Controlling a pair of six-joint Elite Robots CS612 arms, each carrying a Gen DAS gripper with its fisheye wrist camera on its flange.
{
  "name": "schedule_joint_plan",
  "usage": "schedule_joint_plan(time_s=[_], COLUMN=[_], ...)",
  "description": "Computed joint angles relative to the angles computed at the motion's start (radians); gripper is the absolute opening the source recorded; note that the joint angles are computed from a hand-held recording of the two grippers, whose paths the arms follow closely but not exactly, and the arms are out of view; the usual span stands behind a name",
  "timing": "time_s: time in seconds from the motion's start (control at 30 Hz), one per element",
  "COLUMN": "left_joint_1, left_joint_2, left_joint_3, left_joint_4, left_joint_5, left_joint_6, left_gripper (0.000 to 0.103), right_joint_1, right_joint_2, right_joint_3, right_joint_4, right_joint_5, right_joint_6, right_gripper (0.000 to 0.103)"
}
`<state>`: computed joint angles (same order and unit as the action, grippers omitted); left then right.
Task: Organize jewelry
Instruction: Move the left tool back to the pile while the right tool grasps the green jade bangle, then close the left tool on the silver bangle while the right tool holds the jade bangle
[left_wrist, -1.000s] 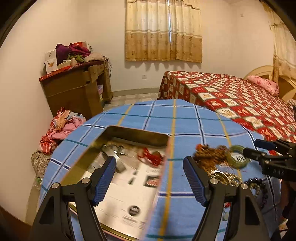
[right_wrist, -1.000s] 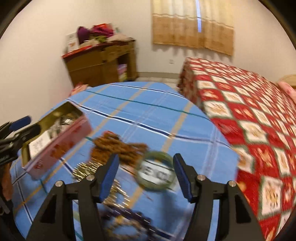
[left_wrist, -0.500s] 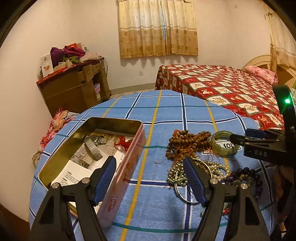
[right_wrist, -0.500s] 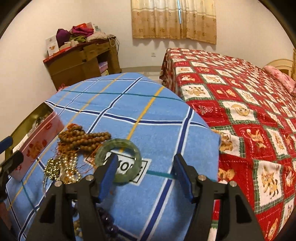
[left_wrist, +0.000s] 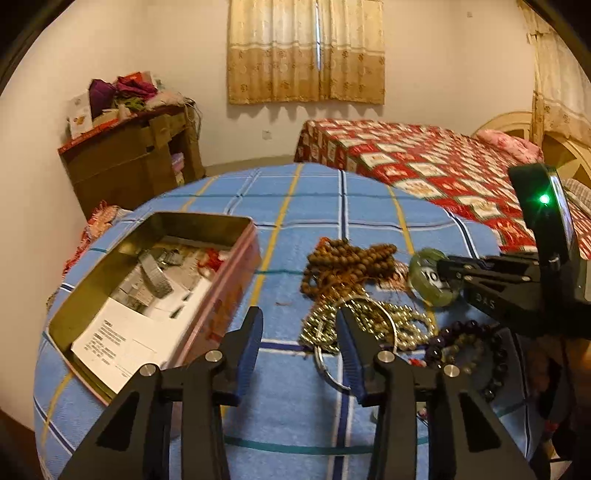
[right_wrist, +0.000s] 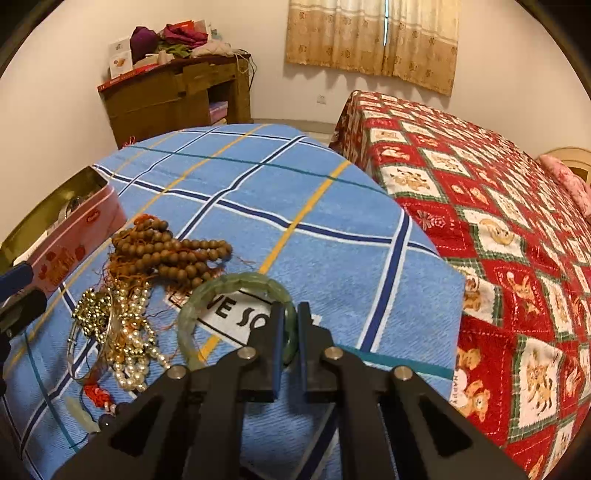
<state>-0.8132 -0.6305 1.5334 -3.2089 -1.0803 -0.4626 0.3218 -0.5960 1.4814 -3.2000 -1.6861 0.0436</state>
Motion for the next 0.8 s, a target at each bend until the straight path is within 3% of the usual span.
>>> schedule_joint_plan(time_s=[0.17,0.27,0.53,0.8], left_joint_1=[0.009,0.016,0.037,0.044], left_joint_2=[0.001,0.003,0.006,0.008], left_joint_3=[-0.015,-0.028,-0.032,-0.033], left_joint_4=[0.063,0.107,0.116,0.122], left_joint_5=[-0.069,-0.107,-0.239,-0.273], left_joint_6=[-0.007,-0.017,-0.048,-0.062], left_gripper=[0.040,0.029,0.021,0.006], right_joint_1=[0.013,0.009,0.014,0.020], right_joint_2=[0.005,0.004,0.006,0.008], right_joint_3=[-0.010,-0.009,-0.013,-0.017], right_joint_4=[0.012,0.012,0.014,0.020], right_joint_5=[-0.045,-0.031,-0.049,-0.071], right_joint_6=[-0.041,-0.036,-0.048,-0.061], right_gripper=[0.008,0.008,0.008,0.008])
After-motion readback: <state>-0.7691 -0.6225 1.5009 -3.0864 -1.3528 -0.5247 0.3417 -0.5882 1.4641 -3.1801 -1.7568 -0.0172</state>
